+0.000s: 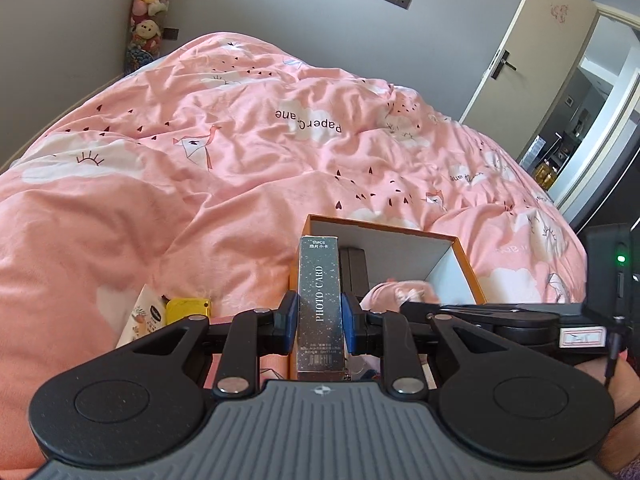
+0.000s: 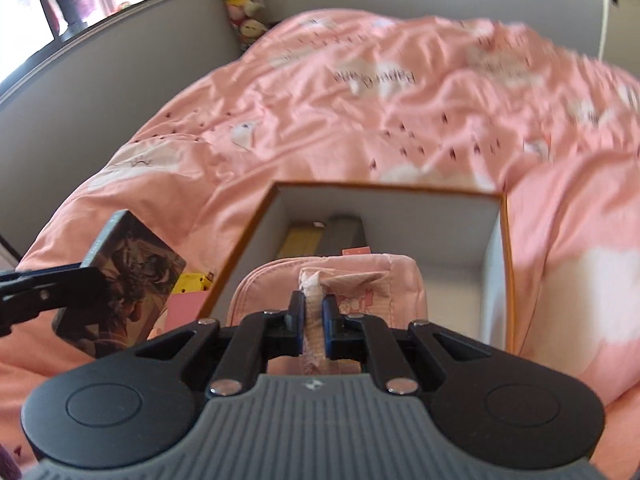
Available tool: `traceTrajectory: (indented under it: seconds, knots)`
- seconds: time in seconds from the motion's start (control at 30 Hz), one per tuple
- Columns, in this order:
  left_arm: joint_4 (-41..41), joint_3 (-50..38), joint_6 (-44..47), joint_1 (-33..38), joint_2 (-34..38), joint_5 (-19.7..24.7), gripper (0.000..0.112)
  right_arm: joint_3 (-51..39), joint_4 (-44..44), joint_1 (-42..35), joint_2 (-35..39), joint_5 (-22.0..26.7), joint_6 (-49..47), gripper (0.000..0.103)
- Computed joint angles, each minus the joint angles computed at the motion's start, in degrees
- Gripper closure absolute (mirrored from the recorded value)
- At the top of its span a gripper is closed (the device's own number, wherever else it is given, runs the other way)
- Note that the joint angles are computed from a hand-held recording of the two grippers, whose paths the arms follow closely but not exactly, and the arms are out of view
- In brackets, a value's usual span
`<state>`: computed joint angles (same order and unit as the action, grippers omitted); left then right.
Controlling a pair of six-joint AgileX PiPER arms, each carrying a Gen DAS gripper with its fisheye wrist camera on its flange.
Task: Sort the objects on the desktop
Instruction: 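Lower the pink pouch into the shoebox with the right gripper and release it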
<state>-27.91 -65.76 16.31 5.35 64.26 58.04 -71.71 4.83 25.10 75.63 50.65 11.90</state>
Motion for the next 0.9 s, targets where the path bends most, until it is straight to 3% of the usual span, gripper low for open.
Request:
traceTrajectory:
  seconds: [0.1, 0.37, 0.9]
  knots:
    - [1.0, -0.54, -1.07, -1.59, 1.38, -0.92, 0.086, 0.63, 6.56, -3.29, 2.6, -0.41, -0.78, 0.094]
    - [3.89, -2.07, -3.45, -4.88, 4.55, -2.56, 0.086, 0.02, 13.37, -4.96, 8.84, -2.09, -1.98, 0.094]
    - [7.97, -4.93, -7.14, -9.6, 8.81, -4.31, 0.086, 0.52, 18.39, -5.9, 15.95, -2.41, -7.66, 0.092]
